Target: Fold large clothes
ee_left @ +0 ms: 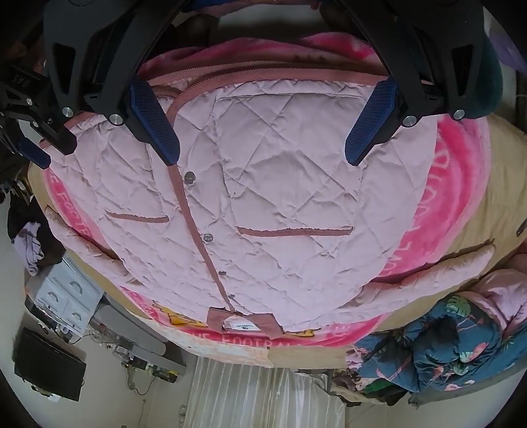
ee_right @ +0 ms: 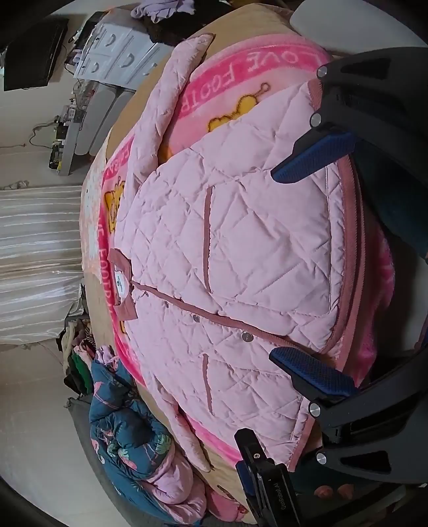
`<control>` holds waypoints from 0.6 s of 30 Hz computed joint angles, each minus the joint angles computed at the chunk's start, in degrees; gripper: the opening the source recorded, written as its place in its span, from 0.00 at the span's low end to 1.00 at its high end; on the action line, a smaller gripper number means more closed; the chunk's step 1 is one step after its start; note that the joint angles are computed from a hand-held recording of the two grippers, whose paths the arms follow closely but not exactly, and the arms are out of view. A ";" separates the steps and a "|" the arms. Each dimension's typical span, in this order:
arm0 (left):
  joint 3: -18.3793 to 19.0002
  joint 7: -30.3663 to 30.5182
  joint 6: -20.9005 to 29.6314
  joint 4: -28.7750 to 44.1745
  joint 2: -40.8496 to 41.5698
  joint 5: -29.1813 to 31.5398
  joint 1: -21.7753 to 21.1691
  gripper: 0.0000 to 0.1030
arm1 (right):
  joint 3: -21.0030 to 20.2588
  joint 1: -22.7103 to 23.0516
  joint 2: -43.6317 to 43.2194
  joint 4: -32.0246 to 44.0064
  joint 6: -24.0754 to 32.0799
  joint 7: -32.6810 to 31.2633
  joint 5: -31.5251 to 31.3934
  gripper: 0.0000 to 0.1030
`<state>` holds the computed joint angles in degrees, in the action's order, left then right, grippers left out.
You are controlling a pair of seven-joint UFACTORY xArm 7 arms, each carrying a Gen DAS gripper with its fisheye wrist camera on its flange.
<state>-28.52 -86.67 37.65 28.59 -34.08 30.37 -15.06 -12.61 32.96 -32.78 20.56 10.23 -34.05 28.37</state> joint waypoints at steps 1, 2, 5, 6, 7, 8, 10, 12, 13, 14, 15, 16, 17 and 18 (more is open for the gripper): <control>-0.01 0.02 0.16 0.13 0.02 0.04 0.02 0.91 | 0.17 -0.14 -0.05 0.00 -0.05 0.11 -0.12 0.96; 0.12 0.16 0.15 0.19 0.07 0.03 -0.03 0.91 | 0.20 -0.22 -0.12 0.07 0.09 0.19 -0.21 0.96; -0.38 -0.43 0.76 0.66 0.24 -0.06 -0.30 0.91 | 0.23 -0.31 -0.29 -0.06 0.03 0.26 -0.34 0.96; -0.34 -0.45 0.81 0.74 0.27 -0.01 -0.34 0.91 | 0.22 -0.34 -0.32 -0.04 0.13 0.31 -0.42 0.96; -0.38 -0.42 0.97 0.90 0.34 0.11 -0.34 0.91 | -0.15 0.05 -0.25 -0.08 -0.11 0.02 -0.26 0.96; -0.43 -0.39 1.26 1.07 0.44 0.21 -0.34 0.91 | -0.10 0.03 -0.23 -0.09 -0.22 0.05 -0.31 0.96; -0.32 -0.46 1.06 1.11 0.67 0.52 -0.26 0.91 | -0.06 0.00 -0.10 0.02 -0.21 0.12 -0.47 0.96; -0.23 -0.57 0.97 1.01 0.63 0.67 -0.37 0.91 | 0.03 -0.18 -0.07 -0.01 -0.12 0.28 -0.52 0.96; -0.23 -0.57 0.99 1.09 0.67 0.72 -0.39 0.91 | 0.38 -0.55 -0.23 -0.08 0.09 0.60 -0.71 0.96; -0.37 -0.69 1.08 1.27 0.82 0.80 -0.39 0.91 | 0.60 -0.81 -0.41 -0.13 0.31 0.85 -0.85 0.96; -0.46 -0.80 1.06 1.61 1.22 0.96 -0.25 0.91 | 0.84 -1.10 -0.54 -0.14 0.55 1.11 -1.03 0.96; -0.36 -0.85 0.96 1.43 1.10 1.00 -0.40 0.91 | 0.89 -1.15 -0.66 -0.24 0.53 1.18 -1.08 0.96; -0.46 -1.18 0.70 0.76 0.57 1.15 -0.61 0.91 | 0.96 -1.21 -0.75 -0.28 0.54 1.27 -1.17 0.96; -0.49 -1.21 0.73 0.82 0.61 1.21 -0.59 0.91 | 0.93 -1.19 -0.73 -0.26 0.52 1.31 -1.23 0.96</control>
